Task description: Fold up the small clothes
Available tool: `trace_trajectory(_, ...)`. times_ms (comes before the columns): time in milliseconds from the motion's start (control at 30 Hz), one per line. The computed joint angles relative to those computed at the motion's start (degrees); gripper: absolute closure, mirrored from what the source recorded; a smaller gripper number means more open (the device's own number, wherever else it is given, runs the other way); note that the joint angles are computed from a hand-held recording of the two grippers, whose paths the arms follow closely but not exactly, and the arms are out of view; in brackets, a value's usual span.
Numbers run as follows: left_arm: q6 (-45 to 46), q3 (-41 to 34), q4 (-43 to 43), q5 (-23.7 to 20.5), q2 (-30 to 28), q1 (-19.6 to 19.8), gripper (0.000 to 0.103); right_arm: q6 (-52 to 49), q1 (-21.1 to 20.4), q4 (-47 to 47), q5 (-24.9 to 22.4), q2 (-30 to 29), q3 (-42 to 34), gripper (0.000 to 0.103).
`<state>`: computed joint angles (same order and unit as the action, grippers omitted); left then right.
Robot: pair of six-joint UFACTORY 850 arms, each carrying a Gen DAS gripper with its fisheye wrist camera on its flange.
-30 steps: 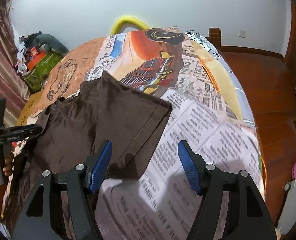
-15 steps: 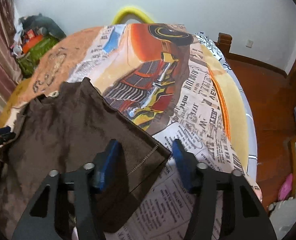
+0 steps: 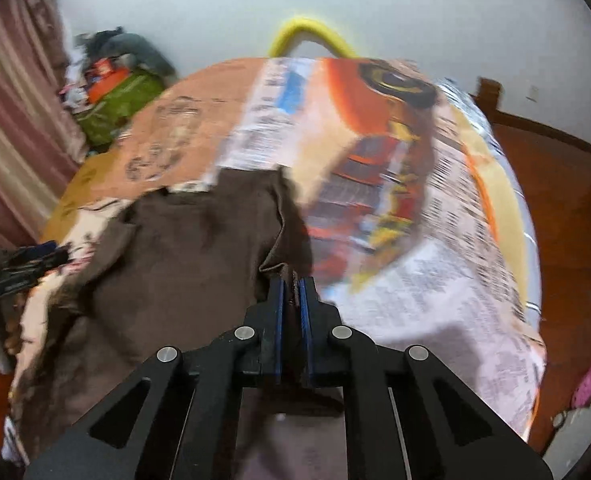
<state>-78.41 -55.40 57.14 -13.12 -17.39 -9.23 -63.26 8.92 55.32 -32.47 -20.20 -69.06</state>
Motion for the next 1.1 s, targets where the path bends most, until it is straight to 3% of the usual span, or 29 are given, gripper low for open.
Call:
trace_trajectory(233, -2.26, 4.28, 2.62, 0.95, 3.12, -0.13, 0.029, 4.18, 5.22, 1.03, 0.31, 0.13, -2.36, 0.096)
trace_trajectory(367, -2.58, 5.67, 2.74, 2.23, 4.65, 0.19, 0.029, 9.48, 6.63, 0.86, -1.1, -1.0, -3.89, 0.089)
trace_trajectory(433, -4.27, 6.27, 4.4, 2.39, 5.25, 0.17, 0.029, 8.16, 6.21, 3.32, -3.46, -0.61, -3.39, 0.081)
trace_trajectory(500, -3.39, 6.32, 3.5, 2.17, 5.2, 0.19, 0.029, 9.4, 6.51, 0.62, -1.86, 0.25, -2.71, 0.073)
trace_trajectory(800, 5.16, 4.04, -5.37, 2.68, 2.45, -0.51, 0.029, 13.03, 5.9, -11.52, 5.03, 2.91, 3.18, 0.072)
trace_trajectory(1000, 16.96, 0.4, -16.12, 0.46, -2.11, -1.93, 0.029, 8.06, 6.21, -8.44, 4.6, 2.43, 6.08, 0.072)
trace_trajectory(1100, 12.4, -0.72, -11.33, -0.72, -3.77, -2.88, 0.026, 6.16, 7.62, -7.33, 5.41, 1.19, 5.66, 0.066)
